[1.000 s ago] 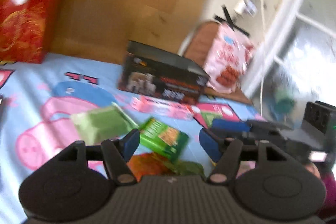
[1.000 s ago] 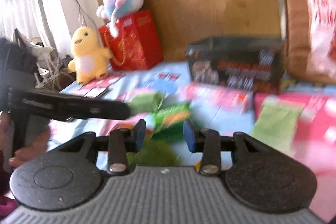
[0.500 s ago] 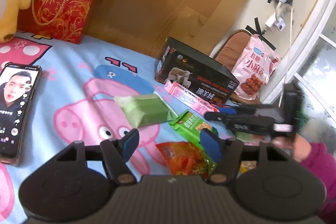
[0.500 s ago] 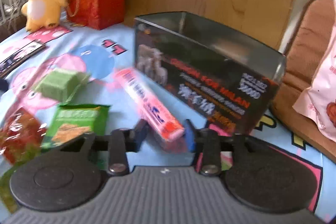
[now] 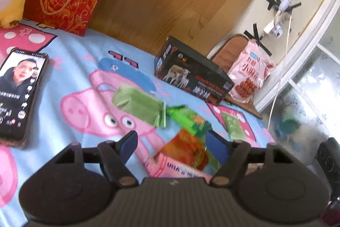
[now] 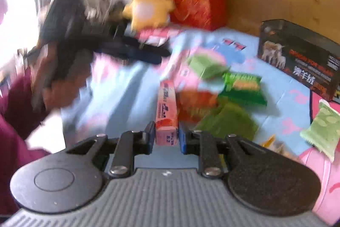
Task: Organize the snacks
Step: 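Move the left gripper back over the snacks to the pink candy tube, then grasp the pink UHA candy tube with the left gripper and lift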
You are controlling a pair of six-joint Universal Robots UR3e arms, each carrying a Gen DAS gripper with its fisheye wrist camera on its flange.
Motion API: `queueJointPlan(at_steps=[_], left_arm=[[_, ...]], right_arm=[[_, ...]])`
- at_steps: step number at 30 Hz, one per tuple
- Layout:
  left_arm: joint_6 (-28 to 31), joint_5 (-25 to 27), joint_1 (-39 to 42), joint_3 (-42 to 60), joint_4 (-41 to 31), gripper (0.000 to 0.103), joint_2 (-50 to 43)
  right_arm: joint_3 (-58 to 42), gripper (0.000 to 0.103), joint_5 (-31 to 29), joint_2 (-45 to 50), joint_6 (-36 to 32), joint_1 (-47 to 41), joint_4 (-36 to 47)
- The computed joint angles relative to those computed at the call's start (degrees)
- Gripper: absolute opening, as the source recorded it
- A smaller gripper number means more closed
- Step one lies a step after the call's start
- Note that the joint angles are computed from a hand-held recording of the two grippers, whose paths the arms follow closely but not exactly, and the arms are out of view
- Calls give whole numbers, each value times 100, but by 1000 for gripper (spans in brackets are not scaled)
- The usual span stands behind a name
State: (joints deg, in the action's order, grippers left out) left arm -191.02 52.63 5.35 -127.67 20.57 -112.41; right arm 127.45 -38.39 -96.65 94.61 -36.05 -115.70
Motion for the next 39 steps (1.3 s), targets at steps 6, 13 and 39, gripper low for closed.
queueJointPlan(at_steps=[6, 13, 39], left_arm=[[284, 32, -87, -164, -47, 72, 77], [486, -8, -21, -430, -158, 72, 334], [607, 613, -732, -294, -1247, 39, 607]], right_arm=[[1944, 34, -258, 162, 1413, -26, -4791], [2029, 45, 24, -511, 820, -541, -3507], [2036, 44, -128, -317, 1209, -371, -3621]])
